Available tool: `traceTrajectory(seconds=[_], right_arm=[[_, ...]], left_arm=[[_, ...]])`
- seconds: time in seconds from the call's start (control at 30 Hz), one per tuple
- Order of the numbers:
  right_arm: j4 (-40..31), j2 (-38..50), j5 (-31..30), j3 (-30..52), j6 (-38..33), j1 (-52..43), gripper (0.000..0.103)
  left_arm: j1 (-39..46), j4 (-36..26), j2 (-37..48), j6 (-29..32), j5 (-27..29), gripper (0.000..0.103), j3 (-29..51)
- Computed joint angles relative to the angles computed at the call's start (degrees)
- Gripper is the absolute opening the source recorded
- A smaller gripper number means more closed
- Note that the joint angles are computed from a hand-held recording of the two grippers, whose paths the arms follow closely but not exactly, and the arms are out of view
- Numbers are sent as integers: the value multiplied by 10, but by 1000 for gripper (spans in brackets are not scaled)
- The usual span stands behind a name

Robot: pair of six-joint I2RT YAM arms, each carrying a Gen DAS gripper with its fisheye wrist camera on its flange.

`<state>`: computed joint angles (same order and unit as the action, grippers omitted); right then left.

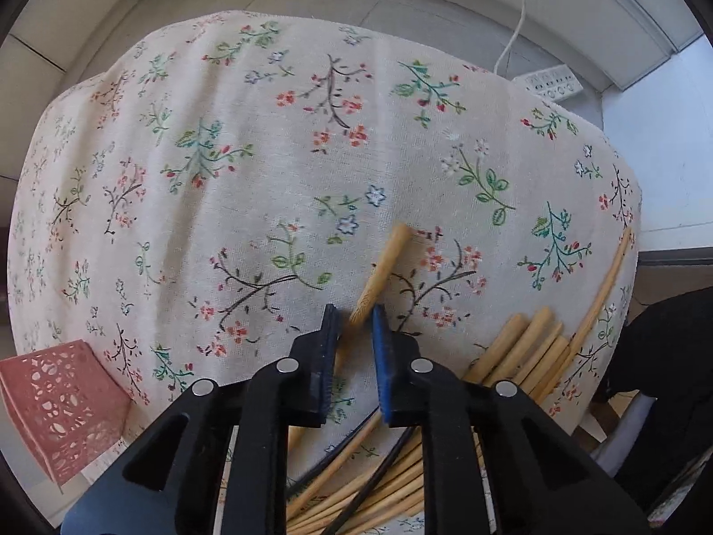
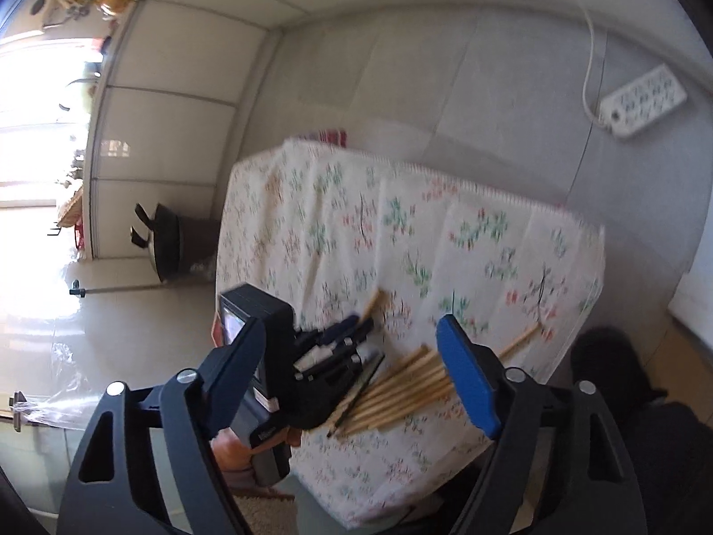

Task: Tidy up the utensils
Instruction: 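Lower the left tool onto the pile and grasp one wooden chopstick, then lift the wooden chopstick upright with the left tool while the right tool grasps another wooden chopstick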

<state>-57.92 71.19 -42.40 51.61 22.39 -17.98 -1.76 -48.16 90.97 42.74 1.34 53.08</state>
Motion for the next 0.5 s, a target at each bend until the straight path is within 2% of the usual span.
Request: traceTrajectory(seconds=[0.13, 0.3, 0.33, 0.37, 0.47, 0.5], right_arm=[[24, 0, 26, -36, 29, 38, 72], [76, 22, 10, -121, 89, 32, 72], [83, 33, 16, -136, 90, 32, 67], [86, 40, 20, -145, 90, 33, 58], [108, 37, 27, -177, 118, 32, 50], [116, 38, 37, -183, 128, 38, 44]], left_arm=[[68, 39, -60, 66, 29, 10, -27], [187, 9, -170, 134, 133, 9, -13], [202, 2, -193, 140, 146, 8, -10], [239, -19, -225, 162, 174, 8, 5], [299, -65, -297, 169, 243, 7, 23], [351, -103, -312, 194, 291, 7, 52]])
